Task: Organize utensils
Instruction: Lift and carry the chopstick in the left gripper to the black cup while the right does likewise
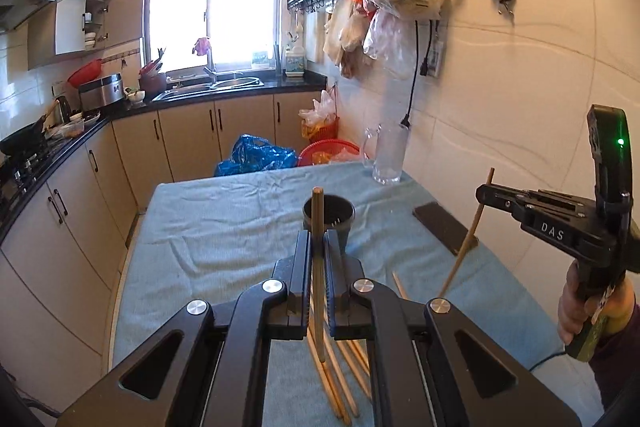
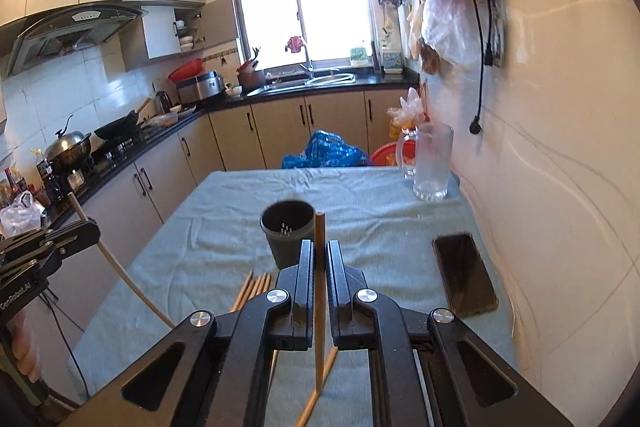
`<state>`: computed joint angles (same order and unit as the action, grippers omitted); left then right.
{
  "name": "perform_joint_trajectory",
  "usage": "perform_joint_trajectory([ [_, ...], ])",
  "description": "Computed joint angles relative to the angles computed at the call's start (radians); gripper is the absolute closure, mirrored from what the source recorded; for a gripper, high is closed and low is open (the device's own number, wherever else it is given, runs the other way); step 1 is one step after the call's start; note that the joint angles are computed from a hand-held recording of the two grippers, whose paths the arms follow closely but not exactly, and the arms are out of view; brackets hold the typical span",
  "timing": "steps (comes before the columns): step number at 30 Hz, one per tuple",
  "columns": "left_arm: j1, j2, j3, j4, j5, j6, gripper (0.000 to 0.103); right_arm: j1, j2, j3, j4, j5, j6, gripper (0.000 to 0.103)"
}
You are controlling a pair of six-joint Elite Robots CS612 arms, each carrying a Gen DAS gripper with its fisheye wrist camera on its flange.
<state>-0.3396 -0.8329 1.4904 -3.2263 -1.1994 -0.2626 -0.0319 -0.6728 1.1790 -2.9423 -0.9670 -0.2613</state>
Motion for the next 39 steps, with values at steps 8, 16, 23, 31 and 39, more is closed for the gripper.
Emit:
perform_joint_trajectory([
  [8,0.032,0.040,-0.146,0.091,-0.023,-0.010,0.097,0.023,0.078,-0.194,0.089,0.031,0.072,0.096],
  [16,0.060,0.106,-0.326,0.182,-0.036,-0.012,0.097,0.056,0.182,-0.437,0.145,-0.004,0.154,0.096],
  [23,0.085,0.193,-0.491,0.282,-0.089,-0.053,0.097,0.070,0.279,-0.630,0.235,-0.012,0.217,0.096],
  [31,0.107,0.257,-0.590,0.390,-0.150,-0.110,0.097,0.065,0.331,-0.719,0.314,0.014,0.230,0.096],
  [39,0.095,0.212,-0.517,0.280,-0.140,-0.050,0.097,0.048,0.295,-0.684,0.271,0.081,0.242,0.096],
])
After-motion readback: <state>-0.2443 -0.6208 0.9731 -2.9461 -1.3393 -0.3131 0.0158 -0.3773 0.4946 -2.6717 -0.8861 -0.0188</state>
